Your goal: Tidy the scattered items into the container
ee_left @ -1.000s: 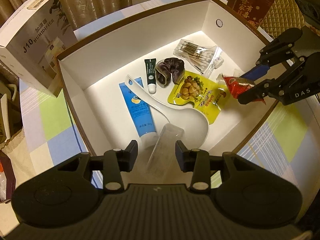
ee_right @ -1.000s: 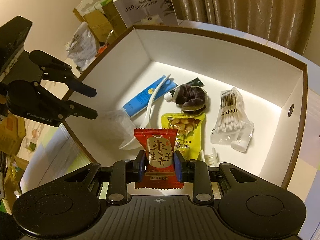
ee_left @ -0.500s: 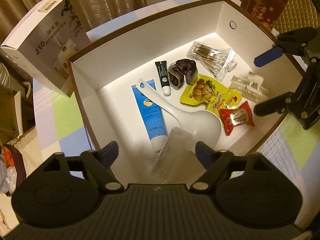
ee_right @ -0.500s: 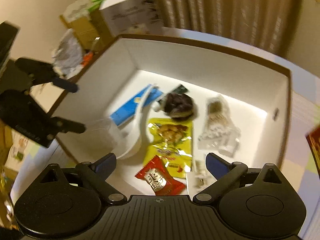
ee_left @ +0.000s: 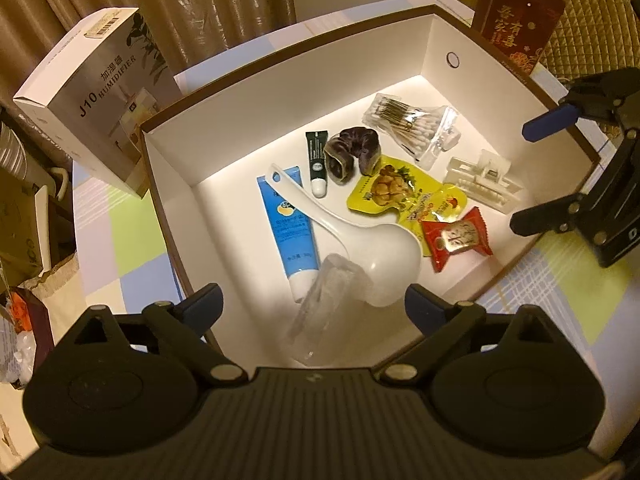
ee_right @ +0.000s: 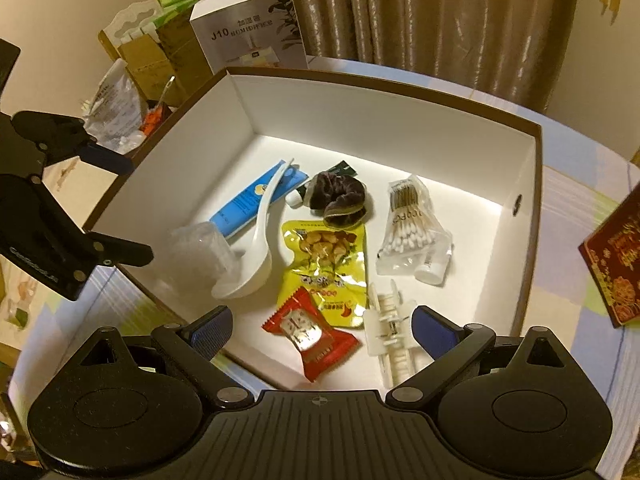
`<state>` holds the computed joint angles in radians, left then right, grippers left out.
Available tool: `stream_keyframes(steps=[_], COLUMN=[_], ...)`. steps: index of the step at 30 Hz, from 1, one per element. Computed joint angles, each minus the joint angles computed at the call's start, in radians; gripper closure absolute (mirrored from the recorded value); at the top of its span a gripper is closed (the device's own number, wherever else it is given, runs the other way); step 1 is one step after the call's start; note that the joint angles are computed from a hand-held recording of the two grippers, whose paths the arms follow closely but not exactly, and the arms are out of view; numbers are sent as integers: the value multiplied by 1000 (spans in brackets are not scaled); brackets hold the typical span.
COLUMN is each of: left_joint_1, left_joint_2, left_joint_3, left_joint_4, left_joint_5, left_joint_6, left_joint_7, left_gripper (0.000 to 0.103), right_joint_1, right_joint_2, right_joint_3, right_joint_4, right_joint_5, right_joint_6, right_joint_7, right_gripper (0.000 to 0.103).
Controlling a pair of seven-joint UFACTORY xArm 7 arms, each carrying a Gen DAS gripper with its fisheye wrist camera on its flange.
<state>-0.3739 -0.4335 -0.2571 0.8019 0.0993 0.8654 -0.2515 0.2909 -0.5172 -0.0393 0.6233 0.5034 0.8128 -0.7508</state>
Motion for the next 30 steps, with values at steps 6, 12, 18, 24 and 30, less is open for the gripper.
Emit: stream_keyframes(steps=[6, 12, 18, 24, 30], left_joint_1=[-8, -19, -24, -25, -38], left_joint_2=[-36, -96, -166, -260, -342], left_joint_3=[-14, -27, -55, -103, -147], left_joint_4=[-14, -47, -85, -140, -181], left_joint_5=[-4, -20, -18, -7, 5], left_joint_6=[2, -21, -43, -59, -37], left_joint_7=[-29, -81, -152, -267, -371], left_gripper=[6, 6, 6, 3, 3], right_joint_1=[-11, -10, -10, -9, -2], right_joint_2=[-68, -164, -281, -419, -554], right_joint_3=[1, -5, -17, -24, -18], right_joint_4=[-37, -90, -154, -232, -296], right_joint_5=[-2, -18, -38, -62, -90], right_joint_6=[-4, -23, -37, -36, -38], right_joint_7=[38, 88, 151, 217, 289], right_gripper=[2, 2, 2, 2, 2])
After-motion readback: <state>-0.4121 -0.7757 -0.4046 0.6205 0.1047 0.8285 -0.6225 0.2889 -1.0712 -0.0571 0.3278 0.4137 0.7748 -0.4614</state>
